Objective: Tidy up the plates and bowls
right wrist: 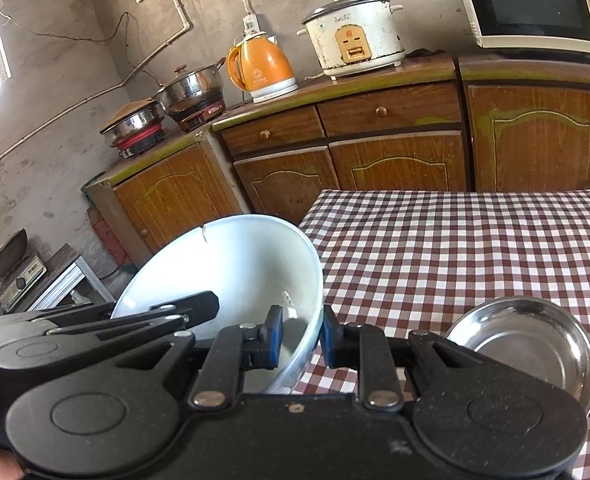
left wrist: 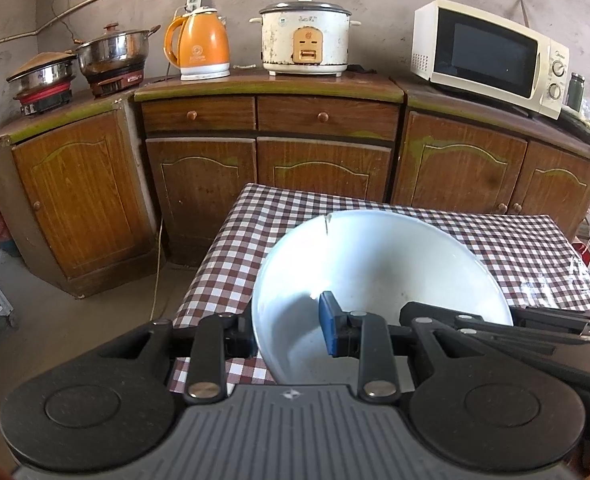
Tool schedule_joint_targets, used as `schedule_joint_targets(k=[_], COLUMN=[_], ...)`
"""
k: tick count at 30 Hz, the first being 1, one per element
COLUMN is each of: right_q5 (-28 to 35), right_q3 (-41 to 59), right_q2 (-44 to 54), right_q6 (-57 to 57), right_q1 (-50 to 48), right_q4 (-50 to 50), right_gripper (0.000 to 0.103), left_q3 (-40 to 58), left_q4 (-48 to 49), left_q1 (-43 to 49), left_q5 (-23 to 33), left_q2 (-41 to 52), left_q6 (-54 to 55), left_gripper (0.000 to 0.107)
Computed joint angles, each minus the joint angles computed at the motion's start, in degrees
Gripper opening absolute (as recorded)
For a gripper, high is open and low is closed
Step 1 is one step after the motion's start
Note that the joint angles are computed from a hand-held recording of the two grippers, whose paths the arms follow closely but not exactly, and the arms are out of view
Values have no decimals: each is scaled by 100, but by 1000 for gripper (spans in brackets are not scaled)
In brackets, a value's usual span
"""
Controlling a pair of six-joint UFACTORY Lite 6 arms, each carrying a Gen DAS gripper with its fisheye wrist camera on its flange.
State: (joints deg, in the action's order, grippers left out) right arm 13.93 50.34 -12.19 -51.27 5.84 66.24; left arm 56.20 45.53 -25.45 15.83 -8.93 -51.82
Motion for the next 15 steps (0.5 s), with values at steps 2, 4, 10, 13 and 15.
schedule_joint_targets(k=[2,4,10,13,15], right_q5=[-8,7,37,43,55], right_q3=[-44,-68,-96,-144,-149], right_q2=[-4,-7,42,50,74], right_q6=[-33,-34,-209,-377,-463], right_q1=[23,26,21,35,35], right_q4=[47,47,214,374,462], right_gripper=[26,26,26,26,26], left_q3=[-25,-72,-133,-123,-127], left_q4=[1,-65,-77,-55,-89], left_q1=[18,49,108,102,119], left_q5=[-5,-34,-72,-42,-49], left_q2=[3,-22,-21,-9,-5], left_q6=[4,64,80,45,81], left_gripper=[30,30,31,31,31])
